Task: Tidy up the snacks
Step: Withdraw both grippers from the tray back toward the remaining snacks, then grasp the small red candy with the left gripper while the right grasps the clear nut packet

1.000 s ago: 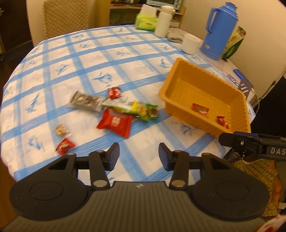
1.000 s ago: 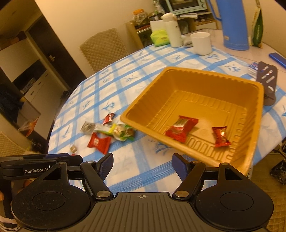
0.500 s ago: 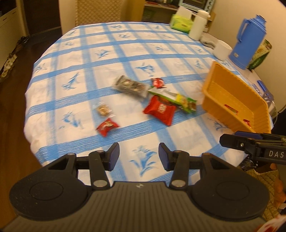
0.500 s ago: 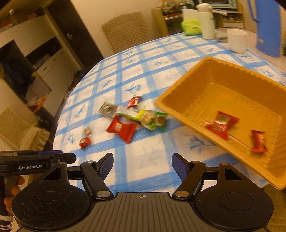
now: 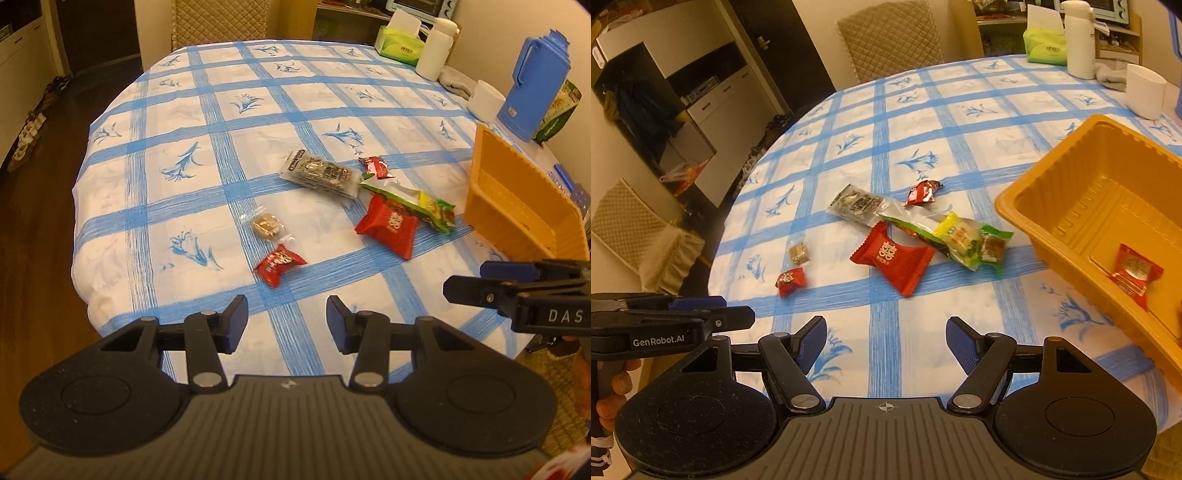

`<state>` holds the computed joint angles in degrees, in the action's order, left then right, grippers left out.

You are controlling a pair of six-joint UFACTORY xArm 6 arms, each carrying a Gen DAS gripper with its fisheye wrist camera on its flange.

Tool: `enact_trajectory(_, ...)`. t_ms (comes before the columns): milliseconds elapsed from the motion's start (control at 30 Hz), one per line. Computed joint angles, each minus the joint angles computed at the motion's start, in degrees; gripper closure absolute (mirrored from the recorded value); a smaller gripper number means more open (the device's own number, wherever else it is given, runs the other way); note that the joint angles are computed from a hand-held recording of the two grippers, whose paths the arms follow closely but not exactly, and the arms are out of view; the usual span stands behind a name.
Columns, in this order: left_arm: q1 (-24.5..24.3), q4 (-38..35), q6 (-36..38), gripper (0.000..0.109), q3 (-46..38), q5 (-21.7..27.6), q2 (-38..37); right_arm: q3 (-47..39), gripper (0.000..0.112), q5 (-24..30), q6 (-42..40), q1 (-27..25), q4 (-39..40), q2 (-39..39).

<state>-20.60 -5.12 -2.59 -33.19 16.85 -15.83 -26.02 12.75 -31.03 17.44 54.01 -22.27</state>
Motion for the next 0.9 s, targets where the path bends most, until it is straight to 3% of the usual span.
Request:
enact_trajectory(333, 0.2, -6.8, 14.3, 0.072, -4.0, -4.6, 8.0, -2.4, 0.041, -3.4, 3.1, 1.4, -1.6, 4.9)
enact_trajectory(600, -0.1, -12.9, 24.2, 0.074, -7.9, -4.6, 13.0, -2.5, 0.04, -4.7, 8.9, 0.4, -5.2, 6.3)
enact_trajectory(900, -0.1, -16.3, 29.4, 0.079, -11.0, -2.3, 16.1, -2.3, 0.041, -6.2, 12.2, -0.8, -7.1, 7.2)
